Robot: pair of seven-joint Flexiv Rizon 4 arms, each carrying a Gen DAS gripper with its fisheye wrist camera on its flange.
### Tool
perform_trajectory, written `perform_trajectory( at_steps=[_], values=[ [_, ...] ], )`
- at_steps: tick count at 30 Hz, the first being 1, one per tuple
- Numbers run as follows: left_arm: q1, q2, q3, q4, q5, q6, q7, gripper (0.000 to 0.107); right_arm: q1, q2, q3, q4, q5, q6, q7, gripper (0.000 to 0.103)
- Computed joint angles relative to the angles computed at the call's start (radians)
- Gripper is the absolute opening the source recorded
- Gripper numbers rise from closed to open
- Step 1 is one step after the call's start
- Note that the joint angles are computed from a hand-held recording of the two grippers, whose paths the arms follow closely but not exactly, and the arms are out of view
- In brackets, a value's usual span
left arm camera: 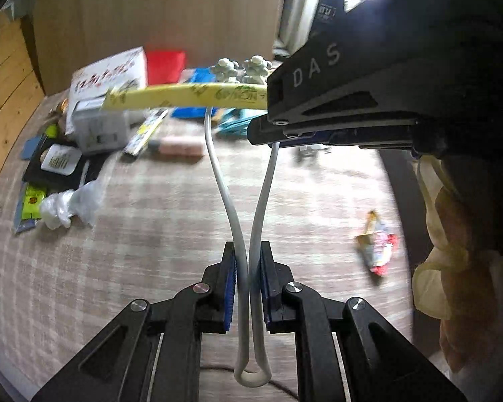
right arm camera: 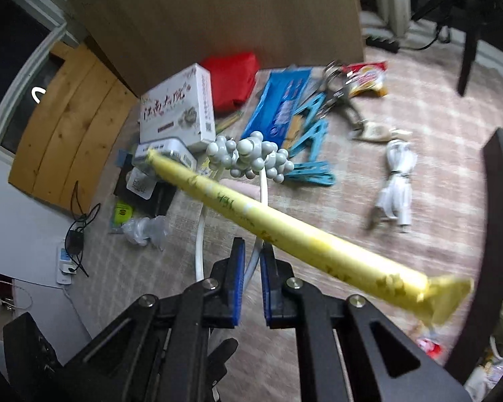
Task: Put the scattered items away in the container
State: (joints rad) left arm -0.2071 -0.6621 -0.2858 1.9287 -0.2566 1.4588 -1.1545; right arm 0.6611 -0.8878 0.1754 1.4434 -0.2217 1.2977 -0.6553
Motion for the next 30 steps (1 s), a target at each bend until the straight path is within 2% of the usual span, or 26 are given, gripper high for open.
perform_trajectory(
  at_steps=[4, 8, 21, 30],
  values=[
    [-0.035, -0.027, -0.028, -0.051, -0.018, -0.022, -0.020, 0.012, -0.004, 0.081, -0.031, 0.123, 0.002, 0.066, 0.022, 0.009],
    [-0.059, -0.023, -0.053, -0.040, -0.020, -0.008, -0.033, 0.012, -0.015, 0.158, -0.051, 0.228, -0.010, 0.098, 0.040, 0.008],
    [-0.182, -0.022, -0.067, -0.077, 0.006, -0.010, -0.072, 0.012, -0.005, 0.373, -0.186, 0.564, -0.079, 0.239, 0.154, 0.008],
    [-0.284, -0.049, -0.055, -0.148, 0.036, -0.043, -0.079, 0.012, 0.063, 0.501, -0.352, 0.774, -0.139, 0.313, 0.248, 0.008]
  ],
)
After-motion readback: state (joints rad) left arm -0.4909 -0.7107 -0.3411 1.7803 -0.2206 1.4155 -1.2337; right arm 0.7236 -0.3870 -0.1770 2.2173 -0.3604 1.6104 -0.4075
